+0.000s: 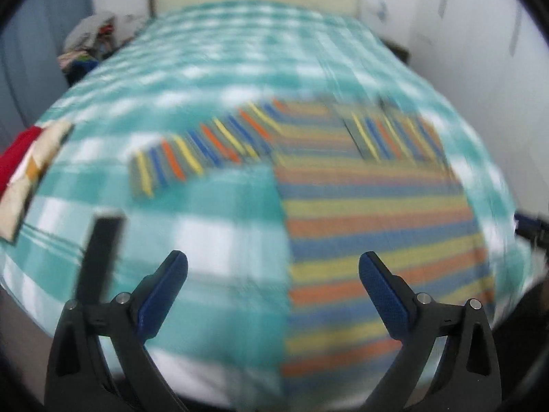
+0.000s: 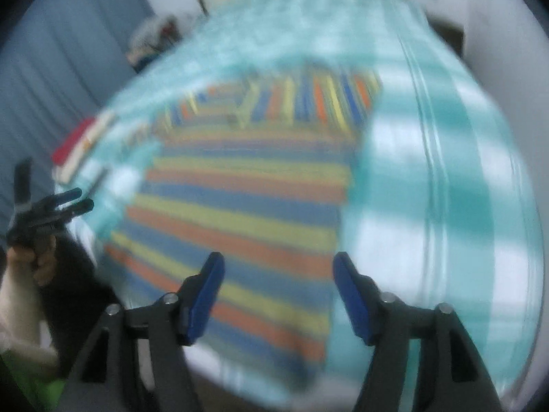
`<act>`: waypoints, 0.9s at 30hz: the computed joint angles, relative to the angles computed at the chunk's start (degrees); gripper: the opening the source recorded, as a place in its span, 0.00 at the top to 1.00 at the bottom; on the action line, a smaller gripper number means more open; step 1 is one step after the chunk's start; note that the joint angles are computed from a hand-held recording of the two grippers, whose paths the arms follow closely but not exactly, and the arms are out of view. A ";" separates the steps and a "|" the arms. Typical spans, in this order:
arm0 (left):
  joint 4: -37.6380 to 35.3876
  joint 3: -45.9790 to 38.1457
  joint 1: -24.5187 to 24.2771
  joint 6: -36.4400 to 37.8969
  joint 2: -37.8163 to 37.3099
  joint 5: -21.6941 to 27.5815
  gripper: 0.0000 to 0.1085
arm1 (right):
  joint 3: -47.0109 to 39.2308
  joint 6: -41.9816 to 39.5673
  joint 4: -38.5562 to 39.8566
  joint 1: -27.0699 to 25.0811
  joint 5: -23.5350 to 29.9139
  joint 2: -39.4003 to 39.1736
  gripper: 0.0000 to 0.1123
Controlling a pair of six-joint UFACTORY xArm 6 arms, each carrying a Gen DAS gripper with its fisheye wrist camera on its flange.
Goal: Fold small clothes
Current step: 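Grasp the other sleeve cuff with the left tool and fold it across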
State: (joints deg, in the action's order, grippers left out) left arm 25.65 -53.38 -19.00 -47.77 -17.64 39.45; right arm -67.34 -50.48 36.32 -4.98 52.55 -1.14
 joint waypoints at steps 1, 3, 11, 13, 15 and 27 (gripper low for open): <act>-1.48 -1.83 3.44 2.52 0.98 -0.54 0.06 | -0.49 -2.29 3.26 1.27 -2.54 0.76 0.37; -4.64 -5.54 9.86 6.00 4.27 -1.19 0.06 | -0.04 -6.72 9.81 4.50 -8.70 1.82 0.37; -25.31 -17.04 27.05 13.73 23.99 -4.70 0.08 | 5.25 -11.58 17.03 8.17 -13.09 3.95 0.37; -26.40 -18.87 28.09 12.57 27.86 -4.40 0.13 | 6.49 -12.13 15.40 8.18 -14.13 3.54 0.37; -27.33 -20.96 28.42 12.28 31.35 -3.02 0.27 | 6.71 -12.76 15.38 7.99 -15.18 3.72 0.37; -13.15 -35.16 17.87 12.47 34.19 -0.94 0.98 | 4.07 -14.35 21.69 5.11 -12.86 4.62 0.37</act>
